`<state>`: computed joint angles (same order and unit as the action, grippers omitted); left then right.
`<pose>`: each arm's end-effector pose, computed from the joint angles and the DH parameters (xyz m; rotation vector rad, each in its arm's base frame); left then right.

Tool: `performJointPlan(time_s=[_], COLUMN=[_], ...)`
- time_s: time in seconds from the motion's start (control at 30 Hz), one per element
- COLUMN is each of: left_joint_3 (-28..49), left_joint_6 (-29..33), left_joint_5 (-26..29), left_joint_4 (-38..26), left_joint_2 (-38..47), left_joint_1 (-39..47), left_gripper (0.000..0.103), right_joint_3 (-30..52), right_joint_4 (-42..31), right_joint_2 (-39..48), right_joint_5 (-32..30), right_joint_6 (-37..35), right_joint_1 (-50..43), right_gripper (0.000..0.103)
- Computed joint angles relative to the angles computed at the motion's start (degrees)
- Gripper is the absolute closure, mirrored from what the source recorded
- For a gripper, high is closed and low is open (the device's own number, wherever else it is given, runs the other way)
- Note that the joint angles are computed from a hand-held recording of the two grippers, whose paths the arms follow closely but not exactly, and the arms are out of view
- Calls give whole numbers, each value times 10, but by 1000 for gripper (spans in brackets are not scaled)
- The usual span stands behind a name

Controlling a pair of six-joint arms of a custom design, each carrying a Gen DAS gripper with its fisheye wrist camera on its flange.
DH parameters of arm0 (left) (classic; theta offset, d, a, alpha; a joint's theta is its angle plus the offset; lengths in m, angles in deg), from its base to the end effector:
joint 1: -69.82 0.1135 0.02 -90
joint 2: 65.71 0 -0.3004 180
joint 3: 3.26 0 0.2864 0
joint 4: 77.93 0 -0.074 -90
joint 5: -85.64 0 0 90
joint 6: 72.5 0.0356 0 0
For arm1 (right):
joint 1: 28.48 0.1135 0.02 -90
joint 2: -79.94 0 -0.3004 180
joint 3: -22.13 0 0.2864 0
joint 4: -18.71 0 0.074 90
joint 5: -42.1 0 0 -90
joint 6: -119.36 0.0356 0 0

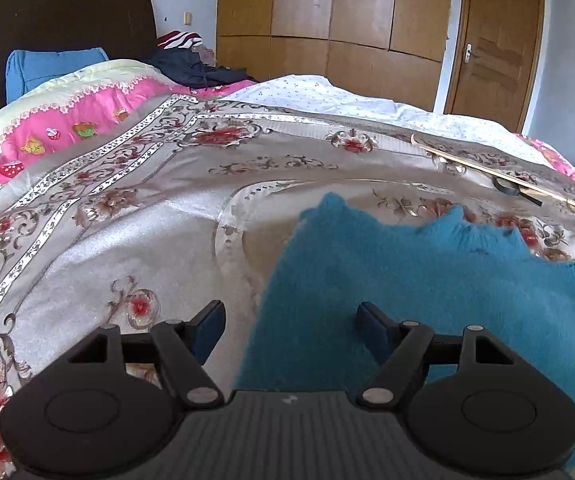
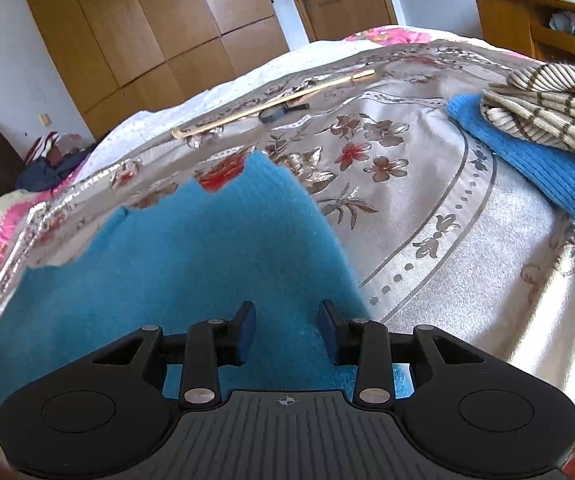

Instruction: Fold small clothes

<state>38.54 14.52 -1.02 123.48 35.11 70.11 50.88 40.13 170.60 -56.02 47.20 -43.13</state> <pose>0.3106 -0.0005 0.0962 -0.0316 2.2272 -0.0906 0.2348 -0.0562 0.0903 0.5649 2.2049 0.1906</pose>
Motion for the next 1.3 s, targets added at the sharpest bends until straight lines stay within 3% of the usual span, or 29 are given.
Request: performJointPlan(time_s=[0.47,0.77,1.3], left_joint_3=[-32,-42,-43], left_joint_6=[5,-21,-22], left_joint_5=[-16,27,78], left_joint_4=[69,103,121], left_joint_2=[20,51,68], left_joint_1=[-11,9,32], left_gripper=[19,16,16], right_joint_3=[-34,-53,-60], right_joint_4=[45,-17,-79], right_joint_2=[0,-75,-125], right_joint_5=[36,83,165], right_joint_6=[-12,-5,29], right_joint_1=[17,46,117], right_gripper=[68,68,63])
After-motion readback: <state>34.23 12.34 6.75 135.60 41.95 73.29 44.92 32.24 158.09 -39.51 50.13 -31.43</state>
